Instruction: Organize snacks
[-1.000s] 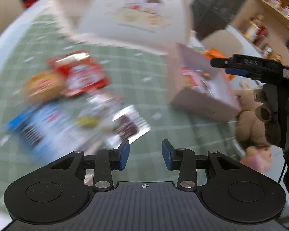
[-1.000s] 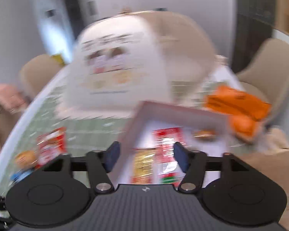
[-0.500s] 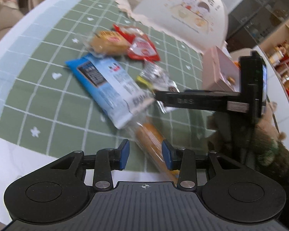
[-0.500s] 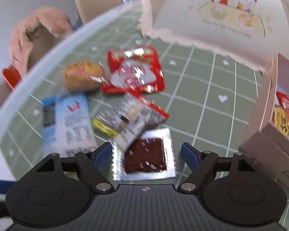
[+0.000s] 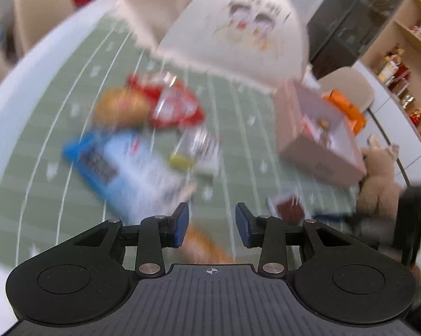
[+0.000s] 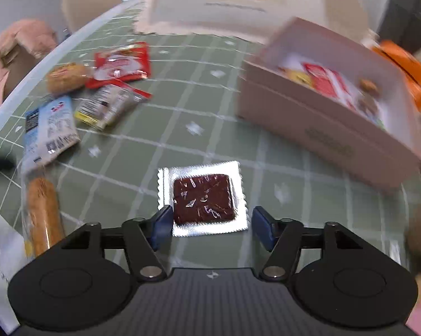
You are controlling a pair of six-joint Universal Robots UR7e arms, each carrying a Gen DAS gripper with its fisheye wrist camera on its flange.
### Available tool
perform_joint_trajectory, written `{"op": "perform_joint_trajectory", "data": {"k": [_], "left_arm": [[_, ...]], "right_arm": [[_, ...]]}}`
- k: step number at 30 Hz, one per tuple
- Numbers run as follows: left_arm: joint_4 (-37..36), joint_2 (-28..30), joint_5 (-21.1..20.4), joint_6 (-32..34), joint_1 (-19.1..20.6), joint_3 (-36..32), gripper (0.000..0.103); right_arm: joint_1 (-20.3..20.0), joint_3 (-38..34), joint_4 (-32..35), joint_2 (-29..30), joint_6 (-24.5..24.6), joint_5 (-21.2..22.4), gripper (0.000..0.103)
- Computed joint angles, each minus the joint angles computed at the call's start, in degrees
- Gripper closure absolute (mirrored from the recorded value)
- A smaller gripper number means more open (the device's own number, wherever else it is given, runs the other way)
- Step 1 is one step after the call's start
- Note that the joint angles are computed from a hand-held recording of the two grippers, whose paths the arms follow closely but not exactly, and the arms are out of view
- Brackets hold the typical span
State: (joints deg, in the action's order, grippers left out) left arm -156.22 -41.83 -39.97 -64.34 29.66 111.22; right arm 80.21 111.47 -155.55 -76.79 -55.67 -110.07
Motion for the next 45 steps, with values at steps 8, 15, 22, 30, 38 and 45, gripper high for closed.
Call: {"op": "perform_joint_trajectory", "data": {"k": [8, 15, 22, 30, 38, 45], "left_arm": [[2.07, 0.81, 8.93, 20.39, 5.86, -6.82, 0.062], [13.60, -3.18, 1.05, 35.41, 14.14, -10.85, 0.062], [27.05, -3.08, -2.37, 40.26, 16.98, -15.26, 0.040], [25.42, -2.56, -5.90, 33.20, 20.74, -17.50, 0.026], [12.05, -7.39, -8.64, 25.56, 18.46, -7.75, 0.040], [-3.46, -12.92, -6.26, 10.10, 7.97, 7.08, 0.041]], "right_arm": [[-3.77, 4.35, -4.18, -4.03, -1.29, 1.66, 0.000], [-4.45, 5.97, -6.90, -4.45, -1.89, 3.28, 0.000], [-4.67, 6.27, -7.50, -4.59, -2.40, 3.79, 0.000], [-5.09, 7.78, -9.17, -5.44, -1.91, 4.13, 0.000], [-2.12, 3.57, 0.35, -4.27, -0.04, -2.46, 0.000], [2.72, -0.87, 3.88, -1.03, 5.09, -0.55, 0.004]]}}
